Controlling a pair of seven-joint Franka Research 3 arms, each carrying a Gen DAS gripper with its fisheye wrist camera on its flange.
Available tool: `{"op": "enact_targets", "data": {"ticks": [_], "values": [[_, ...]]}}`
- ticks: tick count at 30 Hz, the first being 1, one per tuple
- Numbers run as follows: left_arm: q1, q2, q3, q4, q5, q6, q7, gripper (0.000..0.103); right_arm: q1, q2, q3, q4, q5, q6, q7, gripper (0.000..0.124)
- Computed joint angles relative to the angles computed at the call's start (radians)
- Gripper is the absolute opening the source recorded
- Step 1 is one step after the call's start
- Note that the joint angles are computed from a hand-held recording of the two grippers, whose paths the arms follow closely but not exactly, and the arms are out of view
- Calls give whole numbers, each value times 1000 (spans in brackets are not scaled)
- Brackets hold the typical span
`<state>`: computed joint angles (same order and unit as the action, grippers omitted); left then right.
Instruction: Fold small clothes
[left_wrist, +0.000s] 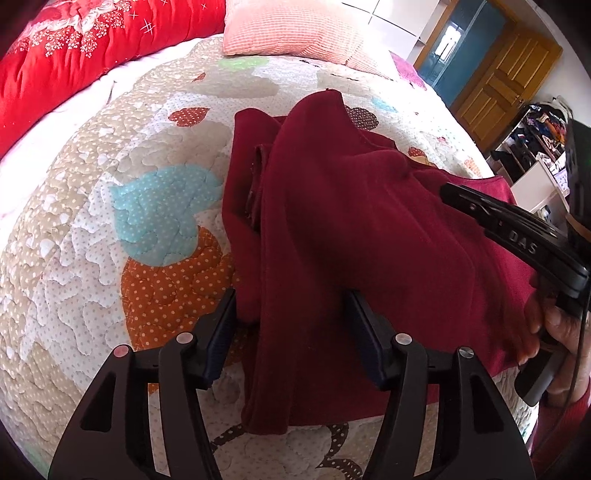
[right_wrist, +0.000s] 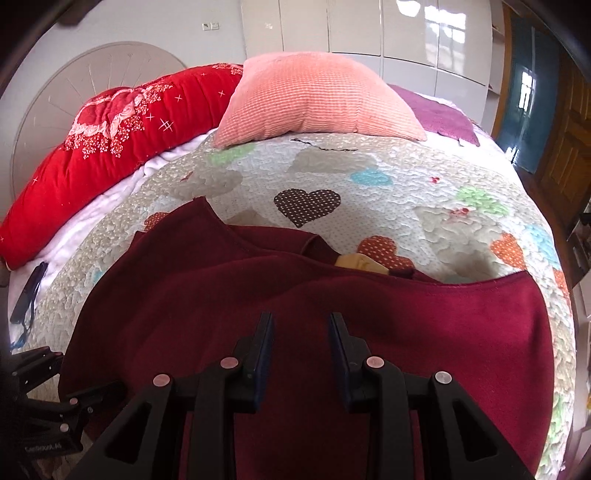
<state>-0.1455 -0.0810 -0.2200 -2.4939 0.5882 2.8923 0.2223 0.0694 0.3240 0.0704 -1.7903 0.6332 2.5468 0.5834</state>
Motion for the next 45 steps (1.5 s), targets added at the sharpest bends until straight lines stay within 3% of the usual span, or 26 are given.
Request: {"op": "enact_targets", "data": {"ticks": [4, 8, 12, 15, 18, 24, 31, 40, 45], "values": [[2, 1, 0, 2, 3, -2, -7, 62, -3, 10, -16, -9, -12, 35, 19, 29], [0, -2, -1, 3, 4, -15, -10, 64, -17, 60, -27, 55, -68, -39, 84, 32], [6, -3, -10, 6, 68, -26, -56, 65, -20, 26, -22, 25, -85, 20, 61, 34], [4, -1, -6, 6, 77, -24, -64, 65, -31, 29, -29, 26, -75, 39, 72, 47], [2, -2, -2, 4, 68, -19, -53, 65, -8, 75, -66, 64, -183, 13, 156, 48], [5, -1, 1, 2, 66, -9, -49, 65, -53, 29, -11, 42, -93, -10, 106, 47], [8, -4, -3, 1, 80, -10, -71, 68, -20, 12, 1, 41, -44, -51, 77, 47], [35, -7, -4, -30, 145, 68, -156, 71, 14, 56, 44, 134, 70, -167, 44, 49], [48, -8, -16, -30, 227, 72, -235, 72, 66, 147, 41, 268, 13, -306, 193, 50]]}}
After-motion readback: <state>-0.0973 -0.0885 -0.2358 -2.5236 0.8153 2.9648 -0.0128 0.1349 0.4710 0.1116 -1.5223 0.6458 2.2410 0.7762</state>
